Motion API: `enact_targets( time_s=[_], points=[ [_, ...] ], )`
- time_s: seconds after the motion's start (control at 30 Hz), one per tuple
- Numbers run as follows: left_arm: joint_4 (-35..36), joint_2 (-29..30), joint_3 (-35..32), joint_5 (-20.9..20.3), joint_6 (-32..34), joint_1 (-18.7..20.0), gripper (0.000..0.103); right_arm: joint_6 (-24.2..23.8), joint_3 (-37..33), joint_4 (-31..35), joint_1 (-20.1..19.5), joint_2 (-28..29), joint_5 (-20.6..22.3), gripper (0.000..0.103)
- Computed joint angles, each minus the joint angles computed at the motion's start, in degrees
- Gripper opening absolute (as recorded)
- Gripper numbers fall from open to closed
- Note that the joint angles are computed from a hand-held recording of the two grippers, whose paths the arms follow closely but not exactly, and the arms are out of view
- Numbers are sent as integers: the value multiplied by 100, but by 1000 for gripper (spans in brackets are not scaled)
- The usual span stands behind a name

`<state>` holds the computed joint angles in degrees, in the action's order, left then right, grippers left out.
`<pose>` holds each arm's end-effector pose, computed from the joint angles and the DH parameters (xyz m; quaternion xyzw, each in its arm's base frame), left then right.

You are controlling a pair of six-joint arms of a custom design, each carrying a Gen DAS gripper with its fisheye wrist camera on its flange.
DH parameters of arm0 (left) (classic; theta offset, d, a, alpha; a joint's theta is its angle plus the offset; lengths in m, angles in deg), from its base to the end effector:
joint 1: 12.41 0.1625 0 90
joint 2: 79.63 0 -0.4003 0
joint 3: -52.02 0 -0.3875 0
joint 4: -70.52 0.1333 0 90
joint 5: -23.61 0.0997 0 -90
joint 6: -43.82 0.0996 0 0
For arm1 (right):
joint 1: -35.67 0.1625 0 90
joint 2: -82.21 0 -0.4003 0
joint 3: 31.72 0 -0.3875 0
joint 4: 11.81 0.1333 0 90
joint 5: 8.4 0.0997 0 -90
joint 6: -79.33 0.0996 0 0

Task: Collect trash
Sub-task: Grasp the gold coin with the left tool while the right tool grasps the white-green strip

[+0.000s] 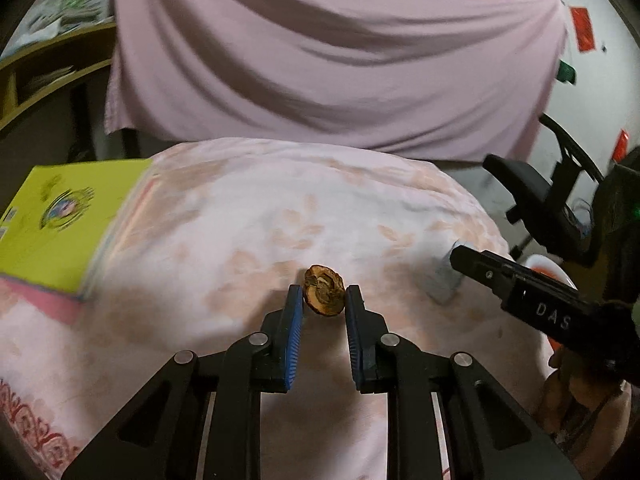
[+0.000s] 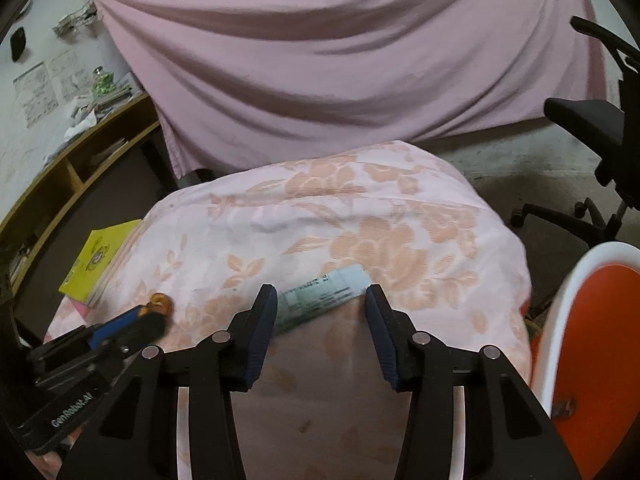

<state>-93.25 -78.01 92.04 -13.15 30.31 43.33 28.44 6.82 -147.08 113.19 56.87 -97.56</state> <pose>-0.2775 -0.7860 -0.1037 0.0327 0.8674 -0.4005 0.2935 -0.0578 -0.8848 0.2139 0.3181 -0.9069 0.2387 0.1391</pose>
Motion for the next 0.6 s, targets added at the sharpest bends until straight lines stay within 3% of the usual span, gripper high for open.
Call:
enact_targets(
  time_s=[0.1, 0.27, 0.4, 0.6],
  points=[
    [-345, -333, 601, -110, -146, 27, 17, -99, -47, 5, 82, 101, -141, 44],
    [-623, -552, 980, -220, -207, 53, 17, -869, 587, -708, 231, -29, -537, 44],
    [-727, -632, 1131, -261, -218, 50, 17, -1368, 983, -1196, 293, -108, -733, 27],
    [-943, -582, 1109, -210, -75, 21, 17, -1529, 1241, -1468, 263, -225, -655, 21]
  ],
)
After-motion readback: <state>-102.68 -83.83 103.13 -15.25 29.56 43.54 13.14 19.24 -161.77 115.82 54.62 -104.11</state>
